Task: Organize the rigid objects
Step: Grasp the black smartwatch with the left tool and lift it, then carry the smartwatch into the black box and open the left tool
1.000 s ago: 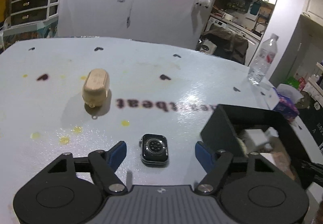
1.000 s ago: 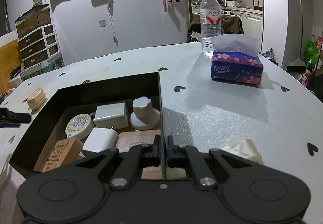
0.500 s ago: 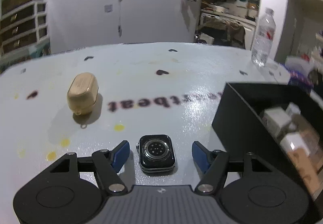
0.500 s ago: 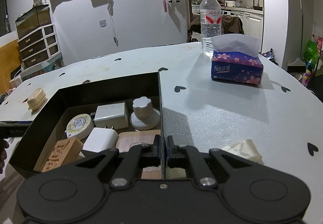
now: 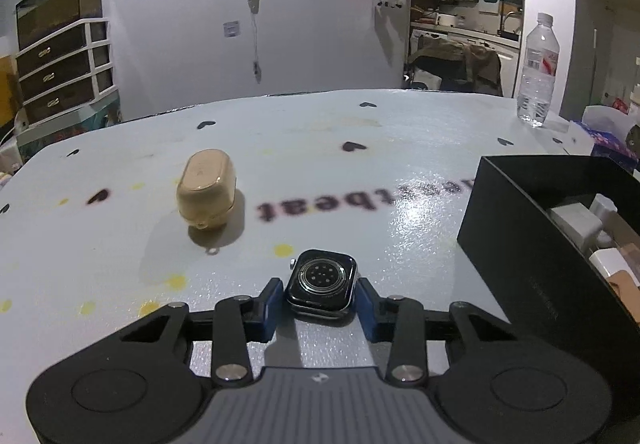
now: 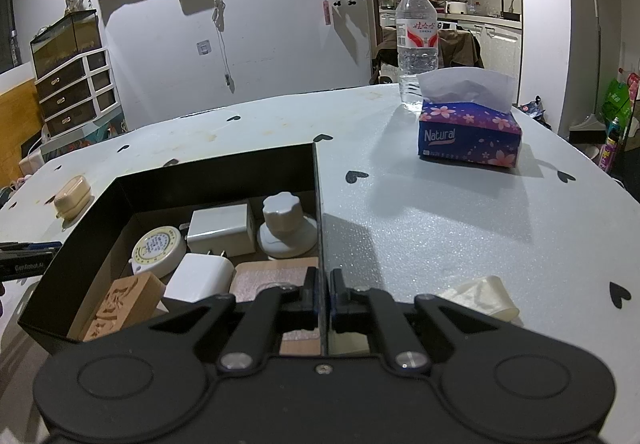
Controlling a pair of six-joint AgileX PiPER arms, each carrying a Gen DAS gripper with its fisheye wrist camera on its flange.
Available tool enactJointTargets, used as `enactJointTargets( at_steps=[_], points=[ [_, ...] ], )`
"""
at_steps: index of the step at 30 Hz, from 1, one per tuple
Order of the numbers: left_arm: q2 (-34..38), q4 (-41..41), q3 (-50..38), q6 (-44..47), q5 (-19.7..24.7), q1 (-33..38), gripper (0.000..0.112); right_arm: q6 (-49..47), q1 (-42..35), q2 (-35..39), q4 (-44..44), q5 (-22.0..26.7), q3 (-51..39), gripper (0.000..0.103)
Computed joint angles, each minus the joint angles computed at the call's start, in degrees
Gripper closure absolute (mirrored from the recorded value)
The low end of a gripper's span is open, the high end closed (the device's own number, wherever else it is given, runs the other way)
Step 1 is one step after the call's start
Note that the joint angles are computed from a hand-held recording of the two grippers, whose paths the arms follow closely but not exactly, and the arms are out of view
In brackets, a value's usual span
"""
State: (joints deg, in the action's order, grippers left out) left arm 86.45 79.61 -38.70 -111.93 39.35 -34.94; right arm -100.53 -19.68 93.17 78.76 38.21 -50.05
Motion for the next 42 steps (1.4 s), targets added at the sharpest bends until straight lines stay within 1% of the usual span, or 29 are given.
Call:
enactJointTargets(
  at_steps=[5, 7, 13, 15, 19, 22, 26, 30, 34, 36, 39, 42],
  points=[
    [0.75, 1.98, -0.77, 0.71, -2.52, 1.98, 0.071, -0.03, -0.04, 0.06, 0.00, 0.03, -0.05, 0.097],
    [1.41, 3.07, -1.24, 0.93, -2.87, 2.50, 0.070, -0.03, -0.04, 0.07, 0.00, 0.04, -0.05, 0.097],
    [2.49, 7.55, -1.25, -2.03, -4.73, 4.29, 0.070, -0.02, -0.05, 0.08, 0.00, 0.07, -0.06, 0.097],
    [2.47, 7.90, -1.26, -2.59, -5.04, 4.46, 0.071, -0.06, 0.03, -0.02, 0.08, 0.02, 0.05, 0.097],
    [2.33, 8.94, -0.70, -3.73, -4.36, 3.96, 0.071, -0.05, -0.05, 0.09, 0.03, 0.05, -0.05, 0.097],
    [1.48, 9.55, 0.08, -5.19, -2.64, 2.70, 0.072, -0.14, 0.04, -0.02, -0.07, -0.06, 0.00, 0.097],
    [-1.78, 8.62, 0.74, -5.52, -1.17, -0.13, 0.072, 0.14, 0.36, -0.35, -0.29, -0.32, 0.10, 0.098],
    [-4.83, 6.95, -0.74, -4.14, 0.28, -3.77, 0.072, 0.10, 0.40, -0.38, -0.17, -0.37, 0.13, 0.098],
    [-5.80, 4.15, -4.17, -1.29, -2.18, -6.09, 0.072, 0.19, 0.45, -0.43, -0.25, -0.40, 0.14, 0.098],
    [-5.01, 1.79, -6.76, 1.50, -4.47, -7.00, 0.072, 0.12, 0.41, -0.32, -0.23, -0.36, 0.07, 0.098],
    [-1.83, -2.75, -11.66, 6.77, -8.44, -7.66, 0.072, 0.16, 0.40, -0.31, -0.22, -0.33, 0.07, 0.098],
    [1.99, -9.42, -16.76, 13.32, -13.91, -7.22, 0.072, 0.25, 0.34, -0.22, -0.36, -0.14, -0.03, 0.098]
  ],
)
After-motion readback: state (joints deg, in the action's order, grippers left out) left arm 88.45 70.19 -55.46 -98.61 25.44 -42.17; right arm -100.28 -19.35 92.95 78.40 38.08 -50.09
